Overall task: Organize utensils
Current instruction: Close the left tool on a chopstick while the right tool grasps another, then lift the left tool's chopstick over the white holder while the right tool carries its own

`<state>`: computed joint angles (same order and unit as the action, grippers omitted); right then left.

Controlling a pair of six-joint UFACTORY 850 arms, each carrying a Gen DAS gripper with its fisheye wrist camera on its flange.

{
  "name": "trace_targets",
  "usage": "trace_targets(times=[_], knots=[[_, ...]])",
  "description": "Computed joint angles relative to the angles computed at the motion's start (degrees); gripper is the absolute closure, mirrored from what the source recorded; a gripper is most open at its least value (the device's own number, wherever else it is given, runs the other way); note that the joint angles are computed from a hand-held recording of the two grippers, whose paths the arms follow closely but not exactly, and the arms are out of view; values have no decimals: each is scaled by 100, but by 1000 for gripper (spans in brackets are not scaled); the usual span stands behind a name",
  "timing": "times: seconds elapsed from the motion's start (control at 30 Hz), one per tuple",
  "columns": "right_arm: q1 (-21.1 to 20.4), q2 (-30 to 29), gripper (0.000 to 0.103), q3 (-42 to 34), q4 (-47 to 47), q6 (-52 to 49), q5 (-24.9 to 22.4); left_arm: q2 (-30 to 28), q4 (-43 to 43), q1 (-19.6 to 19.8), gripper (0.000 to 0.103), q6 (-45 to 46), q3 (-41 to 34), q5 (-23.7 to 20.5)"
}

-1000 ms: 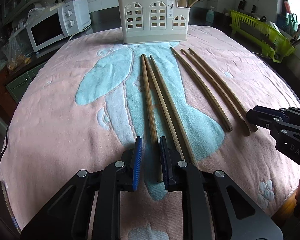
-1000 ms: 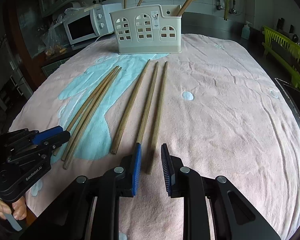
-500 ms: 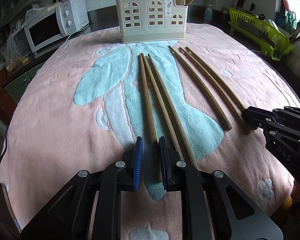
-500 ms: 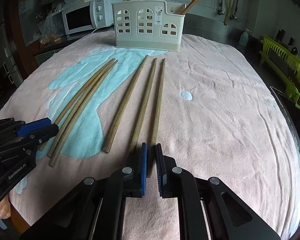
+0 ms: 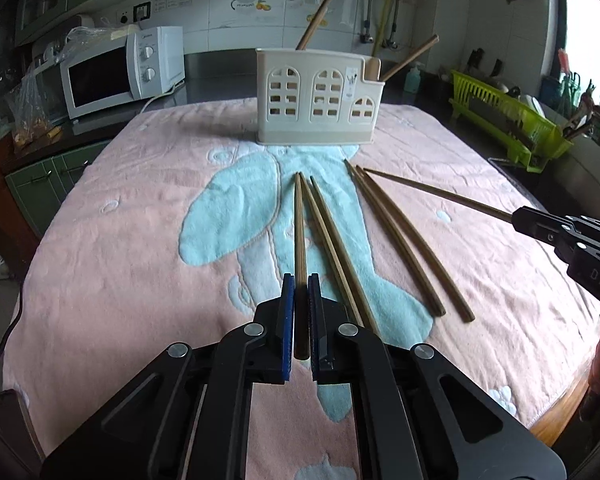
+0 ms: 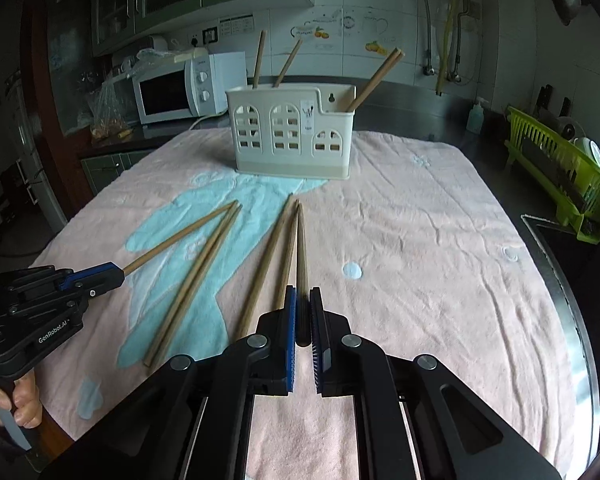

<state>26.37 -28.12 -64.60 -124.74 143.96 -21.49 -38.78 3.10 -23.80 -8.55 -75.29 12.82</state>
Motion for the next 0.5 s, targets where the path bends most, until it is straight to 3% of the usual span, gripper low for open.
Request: trace_targets(times=[0.2, 0.5], knots=[[-125, 120, 96, -156, -911, 799, -7, 82, 552, 150, 98, -716, 57, 624], [-336, -105, 96, -696, -1538, 1339, 218, -41, 633, 243, 98, -908, -297, 1014]])
